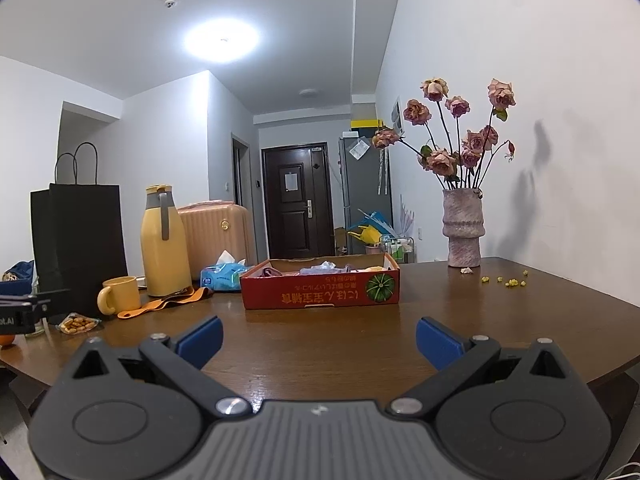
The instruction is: Organize soft objects
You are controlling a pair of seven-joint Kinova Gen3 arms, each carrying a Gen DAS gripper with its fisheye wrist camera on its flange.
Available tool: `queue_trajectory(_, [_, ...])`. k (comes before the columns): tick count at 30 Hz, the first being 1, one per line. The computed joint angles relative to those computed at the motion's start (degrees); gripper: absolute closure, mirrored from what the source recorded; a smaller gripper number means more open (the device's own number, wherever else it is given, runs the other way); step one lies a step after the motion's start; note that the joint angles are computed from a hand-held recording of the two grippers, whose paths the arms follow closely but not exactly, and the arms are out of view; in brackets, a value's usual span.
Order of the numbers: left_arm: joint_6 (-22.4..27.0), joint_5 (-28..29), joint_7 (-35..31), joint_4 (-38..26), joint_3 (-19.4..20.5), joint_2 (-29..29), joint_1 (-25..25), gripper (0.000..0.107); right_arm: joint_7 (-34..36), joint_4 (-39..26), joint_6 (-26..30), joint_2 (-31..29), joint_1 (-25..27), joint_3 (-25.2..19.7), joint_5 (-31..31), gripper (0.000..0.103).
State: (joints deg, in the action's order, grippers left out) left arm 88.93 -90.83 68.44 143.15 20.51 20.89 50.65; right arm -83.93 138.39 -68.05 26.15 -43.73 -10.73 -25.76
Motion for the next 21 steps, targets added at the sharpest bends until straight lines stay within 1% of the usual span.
queue_trajectory(3, [1.87, -0.05, 0.84, 0.21, -0.14, 1.3, 0.93, 0.004, 0.07, 0.0, 0.73, -0.25, 0.44, 0.04, 0.97, 0.0])
queue_trajectory(8, [2.61, 0.42, 0.9, -0.33, -0.21, 1.7, 1.01, 0.004, 0.15, -0.04, 0.84, -0.31, 0.43, 0.02, 0.73, 0.0])
queue_trajectory(18, [2.39, 1.29, 1.98, -0.86, -0.57, 1.63, 0.64, 0.004, 0.38, -0.3, 0.85, -0.17, 0.06, 0.03, 0.01, 0.0])
queue_trajectory(21, [1.57, 1.29, 1.89, -0.8, -0.43, 1.23, 0.39, 0.004, 0.6, -0.32, 0.75, -0.03, -0.21, 0.05, -0.56, 0.0])
